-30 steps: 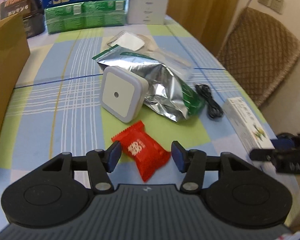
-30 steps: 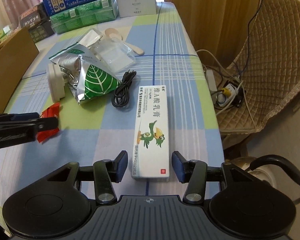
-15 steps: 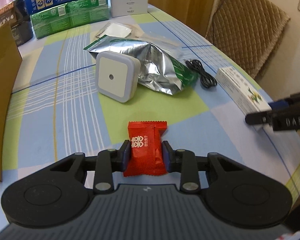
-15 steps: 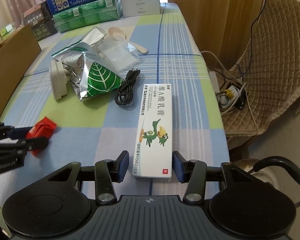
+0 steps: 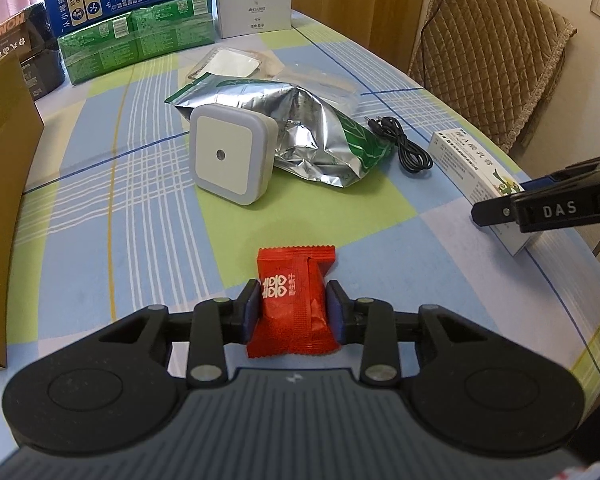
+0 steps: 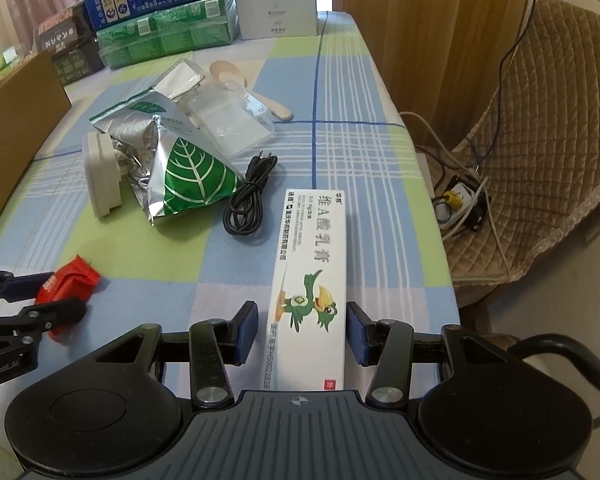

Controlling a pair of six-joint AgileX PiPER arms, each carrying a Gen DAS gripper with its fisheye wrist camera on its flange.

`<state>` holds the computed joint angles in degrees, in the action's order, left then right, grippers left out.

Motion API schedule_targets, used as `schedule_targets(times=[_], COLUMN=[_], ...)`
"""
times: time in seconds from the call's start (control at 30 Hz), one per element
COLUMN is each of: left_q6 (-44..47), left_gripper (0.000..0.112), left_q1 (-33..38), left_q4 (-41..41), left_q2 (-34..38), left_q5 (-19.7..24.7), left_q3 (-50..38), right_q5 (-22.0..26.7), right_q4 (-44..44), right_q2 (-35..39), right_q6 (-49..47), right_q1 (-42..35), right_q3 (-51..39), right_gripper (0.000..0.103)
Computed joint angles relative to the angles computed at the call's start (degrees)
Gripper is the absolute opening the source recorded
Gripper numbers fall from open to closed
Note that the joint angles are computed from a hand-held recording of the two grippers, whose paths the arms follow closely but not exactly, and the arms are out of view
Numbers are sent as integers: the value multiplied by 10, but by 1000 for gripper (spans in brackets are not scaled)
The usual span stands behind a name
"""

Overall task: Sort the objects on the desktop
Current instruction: 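Grasp the red candy packet with the left tool while the right tool grasps the white ointment box, then carry the packet and ointment box to the cardboard box and release them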

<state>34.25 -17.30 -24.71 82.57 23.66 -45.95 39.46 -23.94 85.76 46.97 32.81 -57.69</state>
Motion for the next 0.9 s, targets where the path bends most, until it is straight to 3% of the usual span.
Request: schedule_targets(times=[0.03,0.3,0.5,0.9], left_q6=[3,-20,-26,-10], left_gripper=[30,26,26,26], left_q1=[1,1,7,79], left_q4=[-1,30,34,21], left_q2=[0,-16,-47,-137], left_q5=[1,25,49,165], left_q3=[0,-3,-1,-51], right_q5=[5,17,55,178], right_q4=[-7,-5,-14,-90], right_q2=[2,-37,-62,-43], right_q6=[3,25,54,129], right_q1=[3,20,56,196], right_q3=[-2,6,-10,-156], right_gripper=[36,35,35,35])
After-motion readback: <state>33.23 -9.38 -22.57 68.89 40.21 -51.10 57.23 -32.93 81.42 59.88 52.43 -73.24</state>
